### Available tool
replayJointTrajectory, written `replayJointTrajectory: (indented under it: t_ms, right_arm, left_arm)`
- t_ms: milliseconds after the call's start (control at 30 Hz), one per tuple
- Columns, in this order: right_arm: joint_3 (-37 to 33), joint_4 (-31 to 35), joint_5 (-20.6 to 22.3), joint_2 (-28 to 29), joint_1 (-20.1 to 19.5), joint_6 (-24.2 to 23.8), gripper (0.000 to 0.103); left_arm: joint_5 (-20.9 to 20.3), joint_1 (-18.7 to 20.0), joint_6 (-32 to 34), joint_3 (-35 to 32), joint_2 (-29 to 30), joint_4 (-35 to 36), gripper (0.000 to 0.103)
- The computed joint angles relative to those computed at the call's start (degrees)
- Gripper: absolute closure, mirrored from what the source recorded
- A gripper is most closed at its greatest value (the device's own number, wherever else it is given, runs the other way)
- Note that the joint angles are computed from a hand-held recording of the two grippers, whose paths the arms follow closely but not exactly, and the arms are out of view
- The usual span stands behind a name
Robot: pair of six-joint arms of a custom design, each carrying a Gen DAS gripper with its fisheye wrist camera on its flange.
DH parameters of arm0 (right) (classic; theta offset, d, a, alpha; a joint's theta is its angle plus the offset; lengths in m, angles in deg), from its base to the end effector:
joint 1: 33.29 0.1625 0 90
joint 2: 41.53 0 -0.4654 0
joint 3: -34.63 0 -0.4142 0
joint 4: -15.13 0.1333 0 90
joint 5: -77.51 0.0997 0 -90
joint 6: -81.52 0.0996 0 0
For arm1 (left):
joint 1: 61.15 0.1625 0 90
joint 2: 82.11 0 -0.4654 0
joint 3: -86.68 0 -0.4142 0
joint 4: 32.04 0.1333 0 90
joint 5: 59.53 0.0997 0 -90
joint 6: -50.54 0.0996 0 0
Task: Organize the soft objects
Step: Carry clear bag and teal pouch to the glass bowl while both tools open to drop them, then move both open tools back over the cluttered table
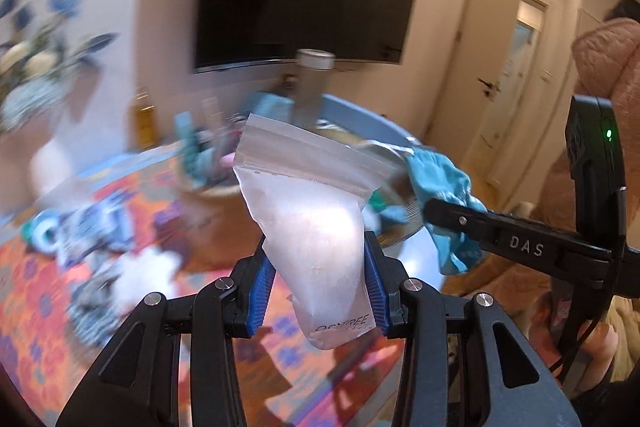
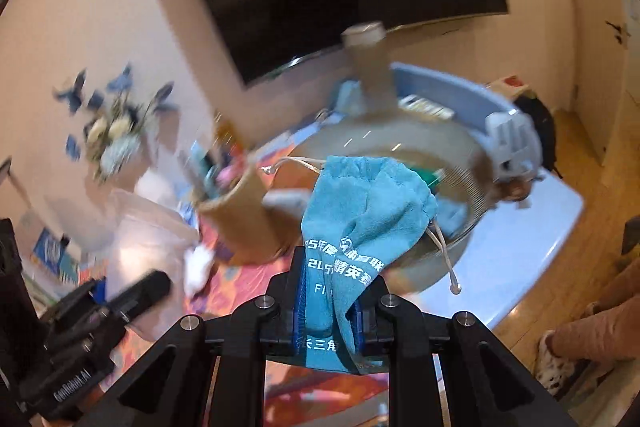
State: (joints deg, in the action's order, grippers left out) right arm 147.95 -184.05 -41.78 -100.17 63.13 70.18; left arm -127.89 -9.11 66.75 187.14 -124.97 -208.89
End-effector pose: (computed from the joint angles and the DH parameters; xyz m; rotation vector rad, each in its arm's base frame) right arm 0.1523 -0.5970 0.2527 0.0503 -2.3703 1.1827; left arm -0.2936 -0.6528 0.0973 1.1337 2.5190 -0.8065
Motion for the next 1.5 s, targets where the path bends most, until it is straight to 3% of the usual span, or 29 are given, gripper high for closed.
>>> replayJointTrajectory:
  t_ms: [233, 500, 600, 667, 700, 767, 800, 833, 867, 933, 1100, 1300, 1500]
  right_arm:
    - [-5.92, -1.35, -1.32, -0.13, -1.41, -2.09, 0.086]
    - [-16.13, 8.92, -0.76, 3.29, -4.66, -0.04, 0.086]
    - [-19.17, 14.58, -0.06, 4.32, -5.96, 1.04, 0.086]
    - [-21.30, 18.07, -0.60, 5.07, -6.60, 1.45, 0.083]
    - [-22.39, 19.79, -0.33, 5.39, -7.01, 1.25, 0.081]
    - [-23.96, 23.93, -1.03, 5.52, -7.61, 2.50, 0.065]
    - [-24.43, 26.13, -1.53, 5.38, -7.93, 3.40, 0.046]
    - [-24.35, 26.82, -2.12, 5.25, -8.11, 3.56, 0.039]
    - [-24.18, 26.78, -2.95, 5.24, -8.13, 3.49, 0.039]
    - [-23.25, 26.34, -4.40, 4.90, -8.09, 3.05, 0.039]
    - [-19.97, 25.10, -2.54, 3.03, -8.22, 4.13, 0.039]
    - [-14.91, 21.31, -5.12, 1.12, -6.60, 4.31, 0.039]
    - [-9.94, 14.24, -9.48, 0.33, -3.90, 1.34, 0.039]
  left_arm:
    - [-0.61, -0.84, -0.14, -12.17, 7.92, 5.95, 0.065]
    - [0.95, -0.52, -1.93, -21.73, 14.37, 9.63, 0.065]
    - [3.89, -0.51, -2.57, -24.39, 16.95, 9.11, 0.061]
    - [5.63, -0.47, -2.50, -26.31, 18.64, 9.26, 0.047]
    - [6.55, -0.41, -2.98, -27.06, 19.22, 9.43, 0.043]
    - [6.54, 0.22, -4.31, -28.55, 19.93, 11.15, 0.027]
    - [4.71, 0.84, -5.24, -28.76, 19.71, 12.62, 0.027]
    - [2.93, 1.39, -6.04, -28.85, 19.40, 14.12, 0.027]
    - [1.61, 1.76, -6.53, -29.18, 19.23, 15.87, 0.027]
    - [0.12, 2.03, -7.26, -28.64, 18.55, 17.55, 0.027]
    - [0.92, 0.74, -4.71, -23.25, 15.83, 14.35, 0.027]
    - [1.99, -1.03, -2.60, -14.82, 11.04, 9.00, 0.027]
    - [2.88, -1.59, -3.00, -7.54, 5.49, 5.56, 0.027]
